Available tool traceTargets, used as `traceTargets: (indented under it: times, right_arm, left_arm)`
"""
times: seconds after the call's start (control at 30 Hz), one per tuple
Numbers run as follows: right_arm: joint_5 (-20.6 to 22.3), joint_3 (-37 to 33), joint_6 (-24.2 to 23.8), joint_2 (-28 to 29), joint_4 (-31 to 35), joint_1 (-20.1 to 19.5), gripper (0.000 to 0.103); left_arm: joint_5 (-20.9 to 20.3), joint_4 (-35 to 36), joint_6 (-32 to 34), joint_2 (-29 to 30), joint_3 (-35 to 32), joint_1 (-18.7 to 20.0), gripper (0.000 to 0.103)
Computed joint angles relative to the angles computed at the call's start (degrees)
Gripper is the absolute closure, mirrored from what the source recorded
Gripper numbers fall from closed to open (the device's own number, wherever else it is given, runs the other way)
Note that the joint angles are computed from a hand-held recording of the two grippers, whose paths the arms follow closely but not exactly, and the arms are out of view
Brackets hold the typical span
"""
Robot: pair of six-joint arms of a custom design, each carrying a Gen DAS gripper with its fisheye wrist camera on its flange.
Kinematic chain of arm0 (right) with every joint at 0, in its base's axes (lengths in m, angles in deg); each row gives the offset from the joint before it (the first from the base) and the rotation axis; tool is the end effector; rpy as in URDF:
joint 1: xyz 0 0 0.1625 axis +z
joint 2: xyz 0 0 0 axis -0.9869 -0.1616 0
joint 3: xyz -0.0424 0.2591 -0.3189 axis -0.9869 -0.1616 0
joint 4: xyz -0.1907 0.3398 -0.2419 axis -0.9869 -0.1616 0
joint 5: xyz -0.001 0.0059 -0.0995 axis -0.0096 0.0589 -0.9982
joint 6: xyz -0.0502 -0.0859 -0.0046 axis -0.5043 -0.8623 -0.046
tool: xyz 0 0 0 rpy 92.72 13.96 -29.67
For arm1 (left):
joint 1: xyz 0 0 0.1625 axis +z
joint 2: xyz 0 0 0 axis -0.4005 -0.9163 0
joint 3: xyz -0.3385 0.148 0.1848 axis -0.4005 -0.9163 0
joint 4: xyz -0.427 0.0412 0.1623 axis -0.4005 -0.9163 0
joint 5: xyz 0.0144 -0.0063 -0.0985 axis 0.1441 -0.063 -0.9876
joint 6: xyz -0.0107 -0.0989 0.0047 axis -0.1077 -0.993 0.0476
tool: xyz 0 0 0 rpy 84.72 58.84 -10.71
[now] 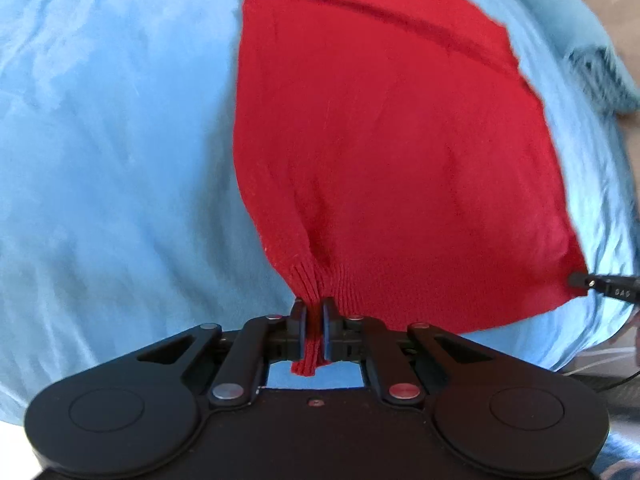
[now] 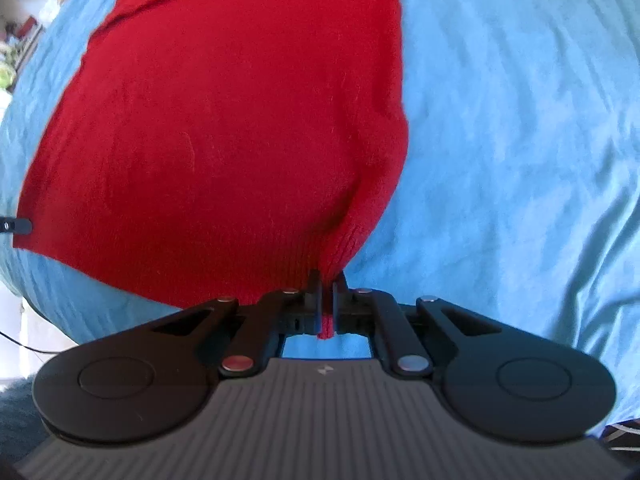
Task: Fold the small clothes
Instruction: 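Lift the hem with both tools and fold it toward the collar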
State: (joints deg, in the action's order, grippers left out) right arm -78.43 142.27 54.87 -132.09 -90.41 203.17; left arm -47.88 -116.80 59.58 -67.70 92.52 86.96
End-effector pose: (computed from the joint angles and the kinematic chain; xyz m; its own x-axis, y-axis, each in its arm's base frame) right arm 0.3114 -0.3575 0.1802 -0.8171 0.2246 0.5310 0.0335 0.9380 -0.3451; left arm -0.0662 -0.5210 0.4483 -0.8447 0.3259 -0.4246 0.3308 0.9415 0.0646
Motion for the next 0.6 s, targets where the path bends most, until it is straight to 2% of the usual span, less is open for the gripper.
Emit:
traceTargets:
  times: [0.17, 0.3, 0.43, 0.53, 0.6]
  right_arm:
    - [-0.3, -1.9, -0.6, -2.7, -2.8, 0.5, 0.083]
    - [-1.4, -6.3, -4.3, -2.2, -8.7, 0.8, 0.083]
    - [-1.2, -12.1, -12.9, 0.8, -17.9, -1.0, 0.083]
    - [0.7, -17.2, -20.4, 4.9, -25.7, -4.3, 0.083]
    - [2.4, -21.2, -24.5, 8.3, -28.7, -6.8, 0.083]
  left_arm:
    - [-2.2, -2.3, 0.3, 2.0, -5.5, -1.7, 0.095]
    - [-4.4, -9.3, 2.2, 6.3, -11.1, -2.4, 0.096]
    - [-4.3, -18.8, 8.1, 13.5, -17.1, -2.3, 0.096]
    - [-4.8, -27.5, 13.3, 20.1, -21.2, -1.3, 0.096]
    - [-5.7, -32.2, 15.7, 25.3, -24.6, -0.2, 0.096]
